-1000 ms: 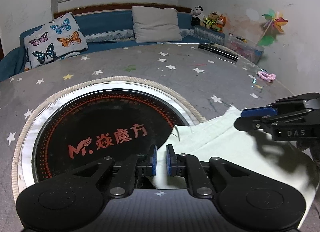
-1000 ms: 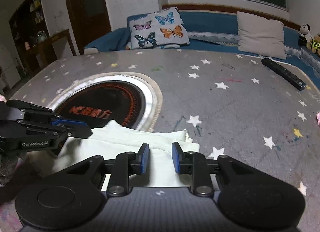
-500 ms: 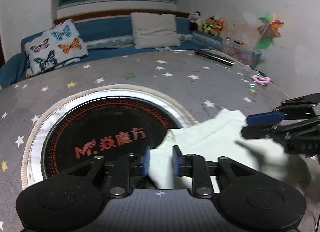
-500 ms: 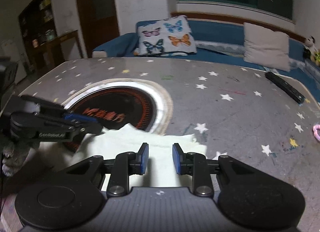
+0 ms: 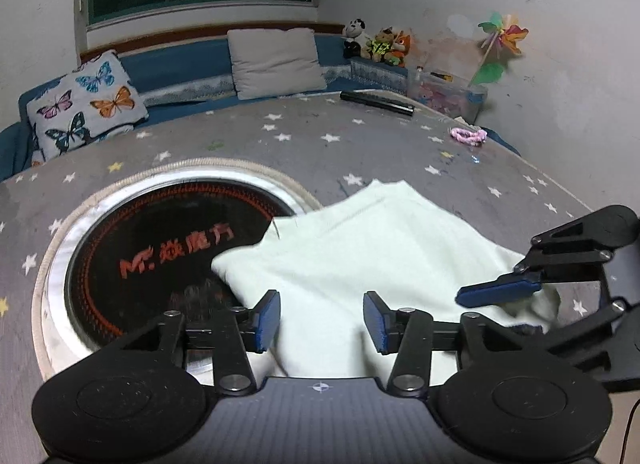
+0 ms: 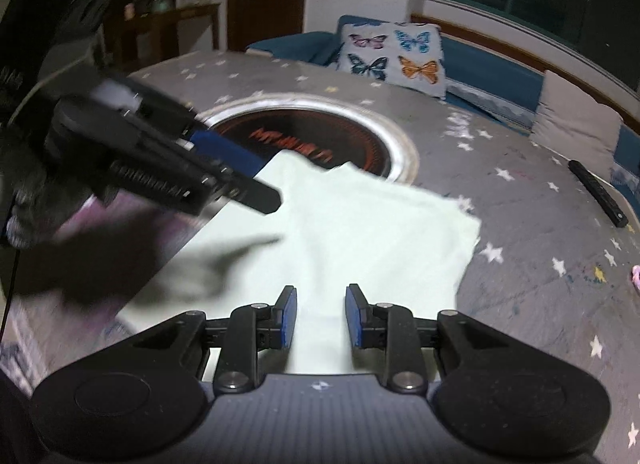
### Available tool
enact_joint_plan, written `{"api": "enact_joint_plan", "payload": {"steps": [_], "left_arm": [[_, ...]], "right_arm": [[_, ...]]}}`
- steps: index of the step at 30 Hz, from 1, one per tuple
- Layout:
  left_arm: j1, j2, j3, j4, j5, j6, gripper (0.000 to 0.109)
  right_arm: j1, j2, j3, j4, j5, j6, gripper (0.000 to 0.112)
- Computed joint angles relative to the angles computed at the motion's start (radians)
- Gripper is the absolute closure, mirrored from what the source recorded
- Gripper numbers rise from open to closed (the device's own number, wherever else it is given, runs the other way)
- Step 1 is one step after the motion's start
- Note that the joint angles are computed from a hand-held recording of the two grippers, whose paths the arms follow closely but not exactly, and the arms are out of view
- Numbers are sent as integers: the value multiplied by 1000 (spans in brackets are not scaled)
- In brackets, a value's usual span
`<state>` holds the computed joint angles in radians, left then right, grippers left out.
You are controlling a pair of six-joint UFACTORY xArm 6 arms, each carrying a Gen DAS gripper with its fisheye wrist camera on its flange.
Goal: Fold clothes
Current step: 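Open both grippers and release the folded pale green shirt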
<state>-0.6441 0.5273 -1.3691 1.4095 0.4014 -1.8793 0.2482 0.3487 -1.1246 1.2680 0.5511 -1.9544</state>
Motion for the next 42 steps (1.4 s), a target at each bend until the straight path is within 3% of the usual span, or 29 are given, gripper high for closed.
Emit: {"api": "enact_joint_plan", "payload": {"steps": [4,6,9,15,17,23,25,42], "left_arm": [[-9,-15,23,-18,20,-52,49],[-12,-20,32,-31,28,-73,49],[-12,-13,28,-68,34,-80,49],[-12,-2,22,-125,45,-88,43],[-11,0,21,-127,41,-96,43],[-7,5,17,-116,14,-121,46],[-2,9,16,-108,0,-135,55],[-1,27,-1,-197,11,-107,58]], "right_arm": [[-28,-49,45,18,56,-12,79],[-50,-54,35,36,88,24,71],[-70,-40,7,91,84,72,69],[-99,63,-114,81,57,296,65],[-108,101,-157,57,70,373,59],[-131,200,-268,-18,153,567,58],[-132,217,-285,-28,169,584,58],[-102,234,-296,-17,145,570,59]]}}
